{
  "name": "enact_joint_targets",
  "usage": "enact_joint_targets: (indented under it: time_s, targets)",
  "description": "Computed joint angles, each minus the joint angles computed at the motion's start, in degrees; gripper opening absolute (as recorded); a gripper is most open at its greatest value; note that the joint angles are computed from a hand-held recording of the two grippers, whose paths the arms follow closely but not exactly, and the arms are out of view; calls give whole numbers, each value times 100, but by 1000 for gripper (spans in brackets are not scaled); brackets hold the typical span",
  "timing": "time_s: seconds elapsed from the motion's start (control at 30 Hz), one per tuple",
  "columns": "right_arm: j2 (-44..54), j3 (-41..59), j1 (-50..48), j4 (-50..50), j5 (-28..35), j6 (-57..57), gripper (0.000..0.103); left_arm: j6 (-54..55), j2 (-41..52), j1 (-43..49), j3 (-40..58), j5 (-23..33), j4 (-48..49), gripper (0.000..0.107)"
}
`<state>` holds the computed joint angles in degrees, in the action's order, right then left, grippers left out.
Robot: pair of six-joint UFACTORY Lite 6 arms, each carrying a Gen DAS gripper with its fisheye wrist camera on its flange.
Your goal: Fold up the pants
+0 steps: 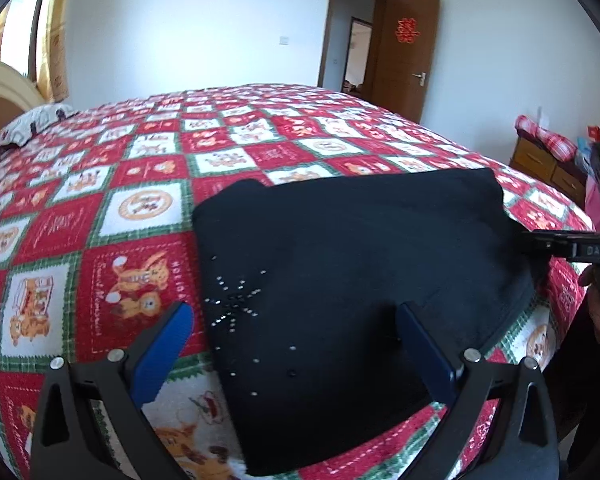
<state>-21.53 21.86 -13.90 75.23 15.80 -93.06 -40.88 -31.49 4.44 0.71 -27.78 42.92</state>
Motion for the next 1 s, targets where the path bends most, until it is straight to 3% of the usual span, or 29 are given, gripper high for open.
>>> enact_joint_targets:
  time_s: [0.2,0.43,0.63,0.7,1.0]
  targets:
    - [-11,73,-438,492,403,-414,80,150,588,200,150,-349,-100,103]
    - [1071,571,-646,1395,1020,-1033,79,100,1332,9,725,-416,-197,103]
    - [1435,719,-427,2130,1059,-1649,66,414,1697,-257,996,-342,-574,103]
    - [1502,734,-471,1989,1214,-1618,56,222,1686,-114,990,-393,-246,103]
    - [2140,1063,-947,1428,1965,-1145,55,-1,1815,38,1057,-484,114,103]
